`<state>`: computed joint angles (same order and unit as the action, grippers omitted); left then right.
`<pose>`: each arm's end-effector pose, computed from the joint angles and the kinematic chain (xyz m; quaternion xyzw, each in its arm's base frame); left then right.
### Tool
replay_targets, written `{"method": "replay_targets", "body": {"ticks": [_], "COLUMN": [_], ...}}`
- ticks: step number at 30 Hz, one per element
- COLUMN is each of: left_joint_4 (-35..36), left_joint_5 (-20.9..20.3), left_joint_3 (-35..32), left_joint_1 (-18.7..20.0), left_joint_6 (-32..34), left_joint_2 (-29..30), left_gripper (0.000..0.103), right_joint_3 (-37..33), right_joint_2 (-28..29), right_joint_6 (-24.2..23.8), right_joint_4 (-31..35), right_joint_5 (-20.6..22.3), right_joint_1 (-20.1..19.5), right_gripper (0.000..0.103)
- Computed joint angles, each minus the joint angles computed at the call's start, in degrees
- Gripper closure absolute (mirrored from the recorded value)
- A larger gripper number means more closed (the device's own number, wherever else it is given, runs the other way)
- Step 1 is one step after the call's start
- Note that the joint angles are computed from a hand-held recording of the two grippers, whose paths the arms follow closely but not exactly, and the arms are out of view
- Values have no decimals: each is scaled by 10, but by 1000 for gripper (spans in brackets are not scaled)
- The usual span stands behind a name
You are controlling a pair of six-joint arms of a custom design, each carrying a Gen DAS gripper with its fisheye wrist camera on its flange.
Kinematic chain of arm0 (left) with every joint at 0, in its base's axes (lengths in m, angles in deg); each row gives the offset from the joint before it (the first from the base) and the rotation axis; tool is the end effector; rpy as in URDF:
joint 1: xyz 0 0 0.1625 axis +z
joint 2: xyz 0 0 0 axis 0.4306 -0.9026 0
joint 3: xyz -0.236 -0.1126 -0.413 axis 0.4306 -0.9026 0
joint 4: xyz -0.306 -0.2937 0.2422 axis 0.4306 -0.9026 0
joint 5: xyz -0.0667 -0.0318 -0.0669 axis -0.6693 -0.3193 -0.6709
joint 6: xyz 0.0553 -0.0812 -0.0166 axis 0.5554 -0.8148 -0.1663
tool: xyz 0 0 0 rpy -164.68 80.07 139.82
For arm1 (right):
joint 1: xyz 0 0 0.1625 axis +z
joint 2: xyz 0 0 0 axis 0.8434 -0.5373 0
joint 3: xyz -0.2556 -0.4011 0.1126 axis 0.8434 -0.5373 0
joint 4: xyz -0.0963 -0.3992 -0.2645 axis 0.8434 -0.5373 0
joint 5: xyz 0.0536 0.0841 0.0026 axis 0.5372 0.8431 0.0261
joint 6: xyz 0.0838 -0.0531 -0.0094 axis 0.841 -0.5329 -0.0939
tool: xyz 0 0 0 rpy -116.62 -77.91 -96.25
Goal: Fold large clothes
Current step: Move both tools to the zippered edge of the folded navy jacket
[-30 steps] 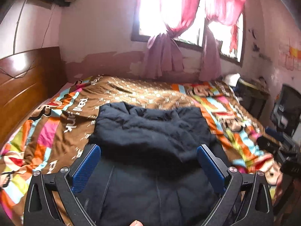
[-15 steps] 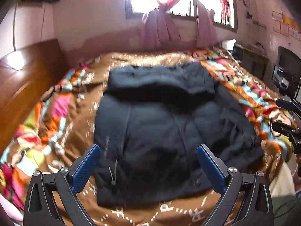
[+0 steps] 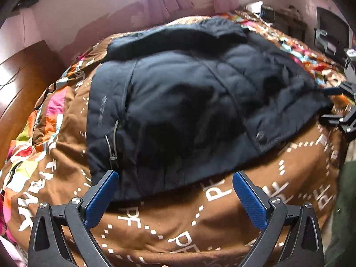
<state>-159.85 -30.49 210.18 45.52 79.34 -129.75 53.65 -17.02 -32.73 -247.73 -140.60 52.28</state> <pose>0.0069 -0.6125 0.2767 0.2739 0.8358 -0.2428 0.4092 0.2948 -0.6349 -0.0464 0.2371 -0.8660 0.2241 0.3789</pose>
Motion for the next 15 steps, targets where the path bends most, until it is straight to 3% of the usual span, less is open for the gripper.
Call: {"method": "replay_targets", "body": {"ticks": [3,7,9,13,15], "left_joint_4": [-77,-45,-47,-39,-44], "left_joint_5": [70,47,40,22,20], "left_joint_3": [1,4,8,15,19], "left_joint_1": [-3,3,3,3,2], "left_joint_6": [55,23,24,21,25], "left_joint_2": [37,25,21,6,4], "left_gripper": [0,0,0,0,0], "right_joint_3": [-11,-46,-59,-58,-50], "right_joint_2": [18,61,68,53,40], "right_joint_6": [-25,-133,-157,-117,-101], "right_joint_4": [-17,-102,-121,-79,-61], "right_joint_5": [-30,-77,-84,-67,-45], "right_joint_1": [0,9,11,9,7], "right_gripper": [2,2,2,2,12]}}
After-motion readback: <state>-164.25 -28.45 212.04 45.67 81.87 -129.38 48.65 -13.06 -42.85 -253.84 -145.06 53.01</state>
